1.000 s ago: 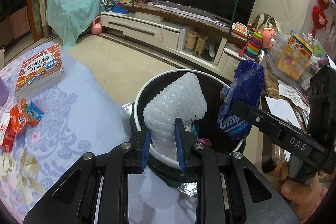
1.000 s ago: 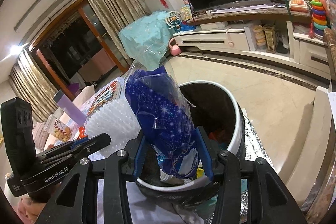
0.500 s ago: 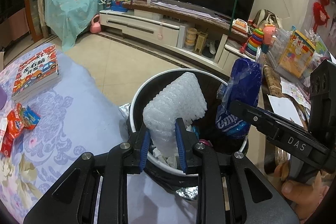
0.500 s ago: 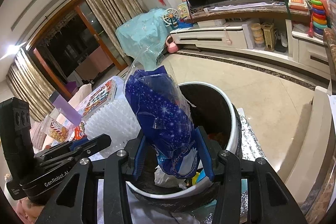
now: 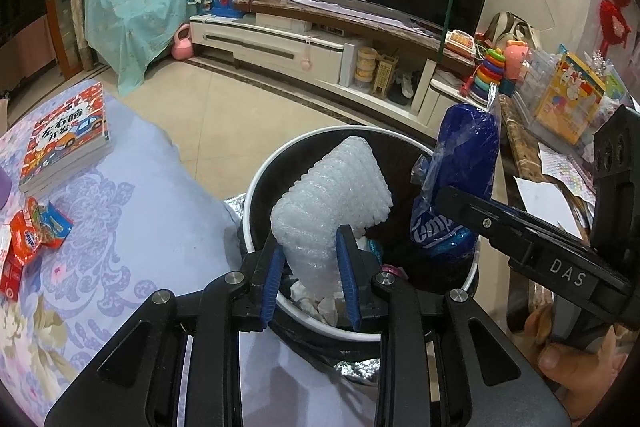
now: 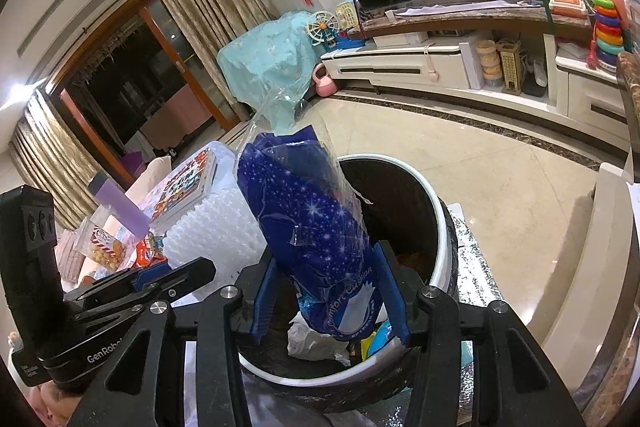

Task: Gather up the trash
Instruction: 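Lower both tools into the bin and open them to drop the foam and bag, then move both tools back over the table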

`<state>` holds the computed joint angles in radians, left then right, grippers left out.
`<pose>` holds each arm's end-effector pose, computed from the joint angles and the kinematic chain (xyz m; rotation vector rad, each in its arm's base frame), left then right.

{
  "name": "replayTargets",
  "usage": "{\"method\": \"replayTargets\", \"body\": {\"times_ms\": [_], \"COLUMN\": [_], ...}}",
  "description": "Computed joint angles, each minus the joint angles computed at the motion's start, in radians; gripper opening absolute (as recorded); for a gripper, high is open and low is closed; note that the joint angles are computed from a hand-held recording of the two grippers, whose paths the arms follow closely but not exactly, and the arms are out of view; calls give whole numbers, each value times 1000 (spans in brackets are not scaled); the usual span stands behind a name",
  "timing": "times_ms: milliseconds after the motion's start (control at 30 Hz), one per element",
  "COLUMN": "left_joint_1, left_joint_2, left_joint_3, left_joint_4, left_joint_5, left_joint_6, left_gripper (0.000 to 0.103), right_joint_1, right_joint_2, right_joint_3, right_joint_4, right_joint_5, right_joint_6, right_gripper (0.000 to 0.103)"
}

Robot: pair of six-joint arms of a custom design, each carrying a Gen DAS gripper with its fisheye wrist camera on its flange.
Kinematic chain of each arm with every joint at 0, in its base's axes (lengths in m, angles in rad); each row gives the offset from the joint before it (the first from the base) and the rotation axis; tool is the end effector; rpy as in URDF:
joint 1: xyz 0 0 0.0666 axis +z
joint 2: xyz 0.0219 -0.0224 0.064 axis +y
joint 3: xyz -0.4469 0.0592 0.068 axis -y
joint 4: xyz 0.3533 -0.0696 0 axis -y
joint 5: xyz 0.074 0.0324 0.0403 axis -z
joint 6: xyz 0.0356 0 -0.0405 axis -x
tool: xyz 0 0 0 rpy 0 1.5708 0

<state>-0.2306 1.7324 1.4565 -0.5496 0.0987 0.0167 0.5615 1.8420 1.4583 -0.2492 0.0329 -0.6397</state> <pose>0.5588 -0.1352 0.3839 0.3027 2.3849 -0.2337 0.5282 0.3304 0.3457 0.1079 2.2739 0.6209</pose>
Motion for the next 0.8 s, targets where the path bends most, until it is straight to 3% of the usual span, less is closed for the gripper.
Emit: {"method": "replayTargets", "body": {"times_ms": [100,167,300,400,800], "left_joint_1": [1,0,2,6,57], "left_joint_2": [3,5,-1,-7,-67], "left_joint_3": [3,6,-5,-13,-102], "left_joint_4": [-1,-4,4,8,36], "left_joint_5": [-2,-5,-6,-8,0], "left_joint_6": [1,3,-6,-4,18], "left_gripper": [28,37,51,62,69], "right_joint_1": [-1,-4,-12,-11,6], "right_joint_2": [-1,0,4,-1,-41], "right_joint_3": [-5,-6,-8,-14,-54], "right_joint_4": [6,6,4,6,37], "right_joint_5": [4,4,-20,-10,29], "right_joint_6": [-3,-6,-27,-26,-38], "right_gripper": [50,52,73,73,88]}}
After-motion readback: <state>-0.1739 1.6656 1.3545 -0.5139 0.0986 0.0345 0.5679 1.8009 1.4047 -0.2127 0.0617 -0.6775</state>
